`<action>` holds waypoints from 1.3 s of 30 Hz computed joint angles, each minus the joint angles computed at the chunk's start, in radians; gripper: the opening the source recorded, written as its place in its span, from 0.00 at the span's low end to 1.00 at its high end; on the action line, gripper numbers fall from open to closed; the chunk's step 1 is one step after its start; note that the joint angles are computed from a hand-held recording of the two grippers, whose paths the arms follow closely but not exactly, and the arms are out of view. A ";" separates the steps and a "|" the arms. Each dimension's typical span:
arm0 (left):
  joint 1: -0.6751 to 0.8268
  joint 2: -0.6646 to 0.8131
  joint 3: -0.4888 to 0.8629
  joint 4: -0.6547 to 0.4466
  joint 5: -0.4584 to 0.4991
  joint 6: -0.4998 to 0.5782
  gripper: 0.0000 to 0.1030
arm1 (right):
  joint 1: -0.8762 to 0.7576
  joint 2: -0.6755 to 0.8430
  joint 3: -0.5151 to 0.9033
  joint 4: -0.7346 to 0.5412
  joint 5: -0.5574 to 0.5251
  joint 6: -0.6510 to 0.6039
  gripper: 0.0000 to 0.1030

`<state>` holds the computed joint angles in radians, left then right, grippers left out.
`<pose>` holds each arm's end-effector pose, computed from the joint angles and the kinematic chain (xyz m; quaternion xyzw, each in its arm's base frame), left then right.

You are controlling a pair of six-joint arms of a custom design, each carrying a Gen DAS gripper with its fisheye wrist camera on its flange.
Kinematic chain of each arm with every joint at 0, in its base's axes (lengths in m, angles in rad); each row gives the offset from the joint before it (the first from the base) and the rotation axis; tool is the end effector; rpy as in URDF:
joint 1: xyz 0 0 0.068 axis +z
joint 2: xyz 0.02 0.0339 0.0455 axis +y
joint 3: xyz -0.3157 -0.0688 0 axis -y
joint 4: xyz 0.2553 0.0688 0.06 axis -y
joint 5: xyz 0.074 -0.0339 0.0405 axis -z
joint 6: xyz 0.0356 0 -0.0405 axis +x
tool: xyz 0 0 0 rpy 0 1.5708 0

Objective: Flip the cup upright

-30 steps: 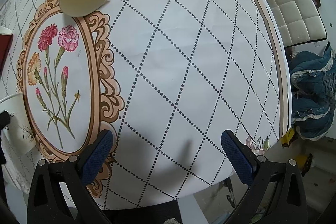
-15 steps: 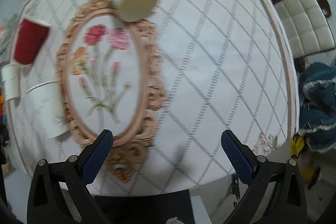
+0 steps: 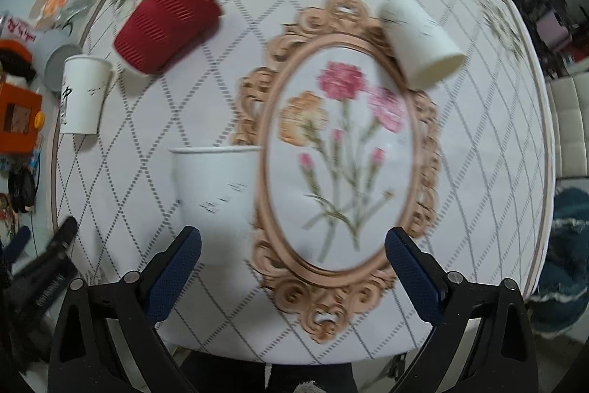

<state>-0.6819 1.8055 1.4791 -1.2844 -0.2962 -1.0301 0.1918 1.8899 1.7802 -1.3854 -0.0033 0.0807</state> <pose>0.2784 -0.2126 0.2876 -0.1684 0.9744 0.1116 0.0985 0.3805 0.0740 0.3357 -0.0555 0.9977 0.0068 0.0373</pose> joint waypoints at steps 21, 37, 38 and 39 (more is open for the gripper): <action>0.002 -0.027 -0.103 -0.008 0.050 0.012 1.00 | 0.101 0.094 -0.057 0.078 -0.048 0.094 0.61; 0.022 0.149 0.140 -0.021 0.148 0.054 1.00 | -0.085 -0.213 -0.427 0.630 -0.126 0.114 0.60; 0.025 0.162 0.155 -0.021 0.146 0.059 1.00 | -0.076 -0.217 -0.453 0.705 -0.099 0.118 0.60; 0.027 0.180 0.177 -0.025 0.140 0.063 1.00 | -0.062 -0.198 -0.456 0.764 -0.064 0.120 0.60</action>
<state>-0.6549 1.9857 1.6564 -1.3091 -0.1562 -0.9671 0.1301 1.6920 1.3242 -0.6219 -0.0675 0.2004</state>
